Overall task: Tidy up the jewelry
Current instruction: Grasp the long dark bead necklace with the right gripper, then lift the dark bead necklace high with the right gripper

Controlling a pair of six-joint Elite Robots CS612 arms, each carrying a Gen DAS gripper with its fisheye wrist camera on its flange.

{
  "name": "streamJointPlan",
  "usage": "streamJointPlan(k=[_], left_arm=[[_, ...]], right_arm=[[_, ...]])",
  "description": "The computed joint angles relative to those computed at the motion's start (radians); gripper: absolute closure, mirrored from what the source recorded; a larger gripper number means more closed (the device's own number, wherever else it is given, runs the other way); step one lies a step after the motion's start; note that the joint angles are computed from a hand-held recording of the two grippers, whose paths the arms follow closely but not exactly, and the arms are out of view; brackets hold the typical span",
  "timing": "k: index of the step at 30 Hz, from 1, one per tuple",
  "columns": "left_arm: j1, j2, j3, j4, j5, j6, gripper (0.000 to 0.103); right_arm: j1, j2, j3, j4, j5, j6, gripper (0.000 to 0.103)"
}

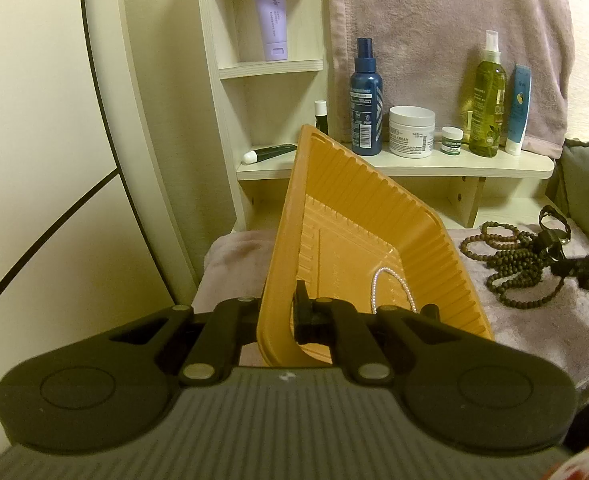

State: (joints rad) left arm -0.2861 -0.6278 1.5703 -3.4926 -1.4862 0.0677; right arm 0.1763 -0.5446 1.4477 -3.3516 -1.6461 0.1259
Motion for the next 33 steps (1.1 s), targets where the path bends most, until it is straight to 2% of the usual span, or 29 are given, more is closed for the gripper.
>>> streamJointPlan(k=[7, 13, 33], left_arm=[[0.003, 0.000, 0.001, -0.002, -0.010, 0.000, 0.097], [0.004, -0.001, 0.004, -0.008, -0.020, 0.000, 0.097], [0.006, -0.001, 0.004, -0.010, -0.025, -0.001, 0.096]], right_arm=[[0.007, -0.057, 0.020, -0.118, 0.019, -0.084, 0.096], [0.004, -0.096, 0.016, -0.177, 0.036, -0.156, 0.096], [0.002, -0.163, -0.038, -0.258, 0.056, -0.295, 0.096]])
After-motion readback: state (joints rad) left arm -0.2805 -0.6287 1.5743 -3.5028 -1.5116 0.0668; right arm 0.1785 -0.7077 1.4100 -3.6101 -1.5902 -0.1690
